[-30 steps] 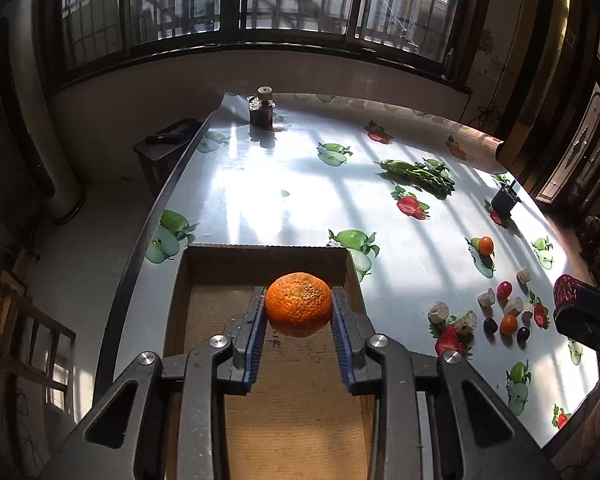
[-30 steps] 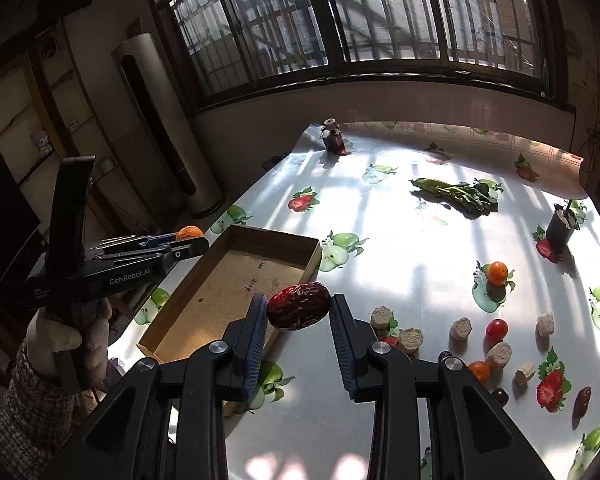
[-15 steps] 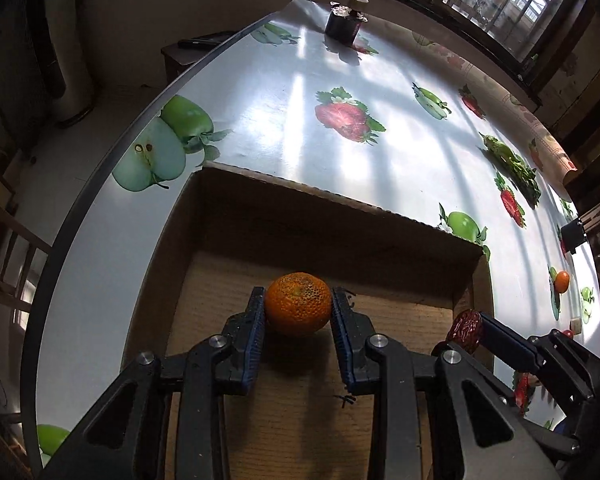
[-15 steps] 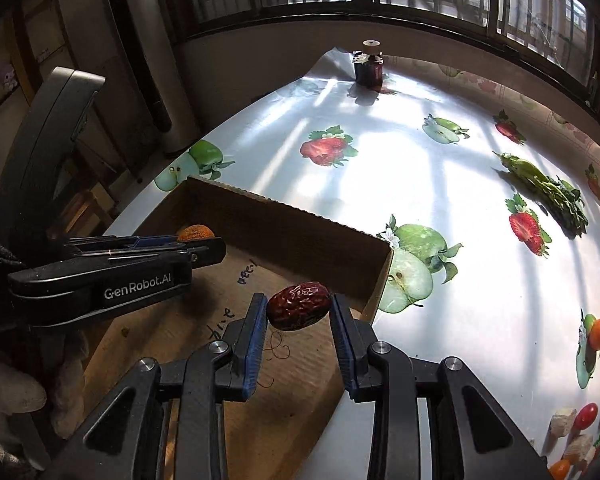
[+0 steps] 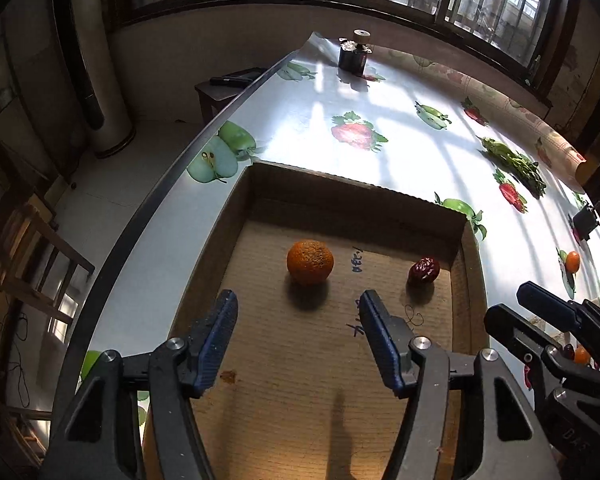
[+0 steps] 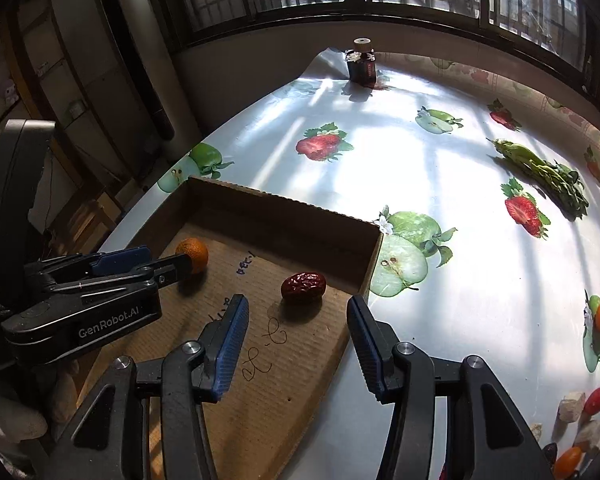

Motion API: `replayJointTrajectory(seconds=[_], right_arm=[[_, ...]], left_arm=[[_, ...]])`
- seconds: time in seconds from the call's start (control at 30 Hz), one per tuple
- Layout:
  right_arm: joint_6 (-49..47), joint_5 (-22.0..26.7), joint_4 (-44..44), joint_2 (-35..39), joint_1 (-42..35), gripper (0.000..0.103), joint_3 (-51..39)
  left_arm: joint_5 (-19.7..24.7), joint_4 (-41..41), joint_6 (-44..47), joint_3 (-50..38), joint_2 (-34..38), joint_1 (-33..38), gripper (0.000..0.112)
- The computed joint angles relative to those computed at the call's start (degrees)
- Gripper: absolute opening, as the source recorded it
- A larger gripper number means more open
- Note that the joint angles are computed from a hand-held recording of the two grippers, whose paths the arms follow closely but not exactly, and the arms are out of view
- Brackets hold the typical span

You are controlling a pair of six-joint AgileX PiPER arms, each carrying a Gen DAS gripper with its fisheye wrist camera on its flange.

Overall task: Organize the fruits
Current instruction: 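Move both open tools back over the items on the table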

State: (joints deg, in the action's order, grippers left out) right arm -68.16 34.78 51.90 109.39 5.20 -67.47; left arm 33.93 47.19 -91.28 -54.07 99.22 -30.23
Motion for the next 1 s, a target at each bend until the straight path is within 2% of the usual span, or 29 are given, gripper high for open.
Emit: replayJointTrajectory(seconds=[0.13,0.17,0.27,0.33,0.43,0.5,0.67,0.83,0.93,1.0], right_arm=[[-12.40,3.80,9.79,-7.74,-9.23,0.057,9.55],[-14.88,4.16,11.54,-9.36,-11.46,0.061,11.65],[-20.33,5.47,15.18,-12.56,-18.05,0.063,16.27],[-22.06,7.11,16.26,-13.67,-22.73,0.063,18.01],[-22.49,11.34,16.05,-14.04,-29.77,0.063,18.75],[-22.73,13.98,15.57,-14.01,-33.93,0.063,18.74],[-23.37,18.84,14.13,-13.28,-41.08,0.064,18.02],[-24.36,20.59,13.83,-12.46,-44.32,0.064,17.27],[-24.41,21.46,13.58,-11.06,-46.15,0.065,16.15],[-23.59,21.92,13.26,-9.50,-47.37,0.065,14.43]], left_arm=[[8.14,5.97,-13.26,2.02,-4.69,-12.84,0.071],[10.07,6.47,-15.57,1.82,-5.01,-15.74,0.071],[15.05,7.93,-22.32,0.43,-4.41,-23.04,0.071],[18.65,8.03,-23.31,-2.22,-2.23,-26.58,0.071],[25.49,6.76,-19.89,-8.75,2.23,-30.13,0.071],[28.41,6.48,-18.80,-11.39,3.92,-31.90,0.071],[31.16,5.57,-16.32,-15.78,6.29,-34.10,0.071],[32.86,4.99,-14.97,-18.74,8.06,-35.72,0.071],[31.67,4.88,-14.31,-19.35,8.68,-35.61,0.071],[28.26,4.98,-14.78,-17.69,7.80,-34.93,0.071]])
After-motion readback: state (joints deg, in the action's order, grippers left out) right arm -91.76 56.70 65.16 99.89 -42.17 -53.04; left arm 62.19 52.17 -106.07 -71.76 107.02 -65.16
